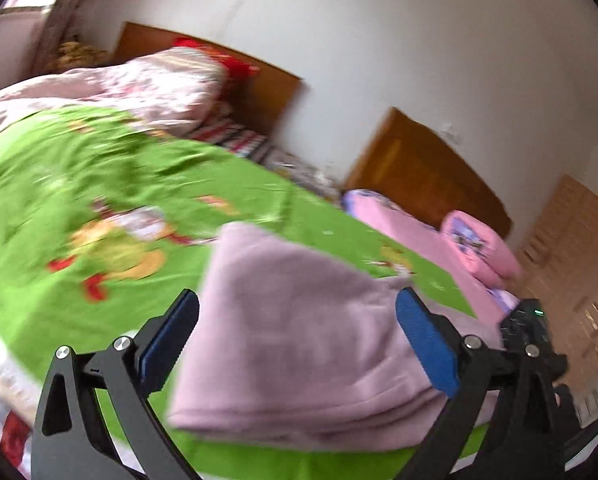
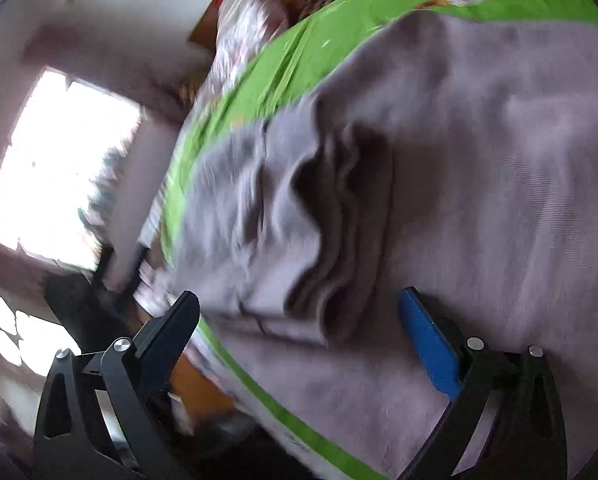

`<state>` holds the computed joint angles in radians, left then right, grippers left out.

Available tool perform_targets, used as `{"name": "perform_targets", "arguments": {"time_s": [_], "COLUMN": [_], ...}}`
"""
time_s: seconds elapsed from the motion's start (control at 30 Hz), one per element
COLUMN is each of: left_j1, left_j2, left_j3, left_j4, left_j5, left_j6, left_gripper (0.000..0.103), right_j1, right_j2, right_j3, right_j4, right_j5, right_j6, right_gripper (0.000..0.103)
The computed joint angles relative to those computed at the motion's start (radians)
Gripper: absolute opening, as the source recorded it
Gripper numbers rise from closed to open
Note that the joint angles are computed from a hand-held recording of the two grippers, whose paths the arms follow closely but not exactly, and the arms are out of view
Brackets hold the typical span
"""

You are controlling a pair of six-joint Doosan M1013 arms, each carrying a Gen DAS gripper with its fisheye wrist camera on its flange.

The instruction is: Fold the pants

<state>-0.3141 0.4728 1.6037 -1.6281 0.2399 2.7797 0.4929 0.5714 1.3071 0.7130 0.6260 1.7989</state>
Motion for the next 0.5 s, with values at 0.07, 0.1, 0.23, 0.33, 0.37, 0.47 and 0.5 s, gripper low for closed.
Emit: {"name": "perform_targets", "arguments": {"time_s": [0.07,0.1,0.23,0.33,0.37,0.47,0.5], "left_j1": [0.003,0.005,0.007,0.01,0.013,0.016,0.017], "left_j2": [0.0,-0.006,0.005,-0.004,-0.009,-0.023,-0.03], "left_j3": [0.009,0.024,0.02,0.037,0.047,0.063,0.072], "left_j4": [0.053,0.038,0.042,-0.129,-0.177,-0.141,-0.122], "left_j5": [-0.038,-0.05,-0.067,-0.065,-0.076,-0.113,-0.125], "left_j6": [-0.055,-0.038,-0.028,0.169,0.233,0.229,0.219], "left_gripper": [0.099,0.099,0.099,0.099,0.099,0.099,0.1], "right_j1": [0.013,0.014,0.024,0.028,0.025,0.024,0.032], "right_j2": [0.014,0.023,0.067,0.057,0.055,0.067,0.073], "right_j3": [-0.039,-0.052,-0.116,-0.098,-0.083,-0.093,-0.107], "right_j4": [-0.058,-0.023,0.025,0.0,0.006,0.005,-0.063], "right_j5": [0.047,0.062,0.122,0.027,-0.021,-0.063,-0.06], "right_j6": [0.01,-0.021,-0.042,0.032,0.078,0.105,0.146], "right_gripper": [0.096,0.093,0.089,0.084,0.083,0.068,0.055]}}
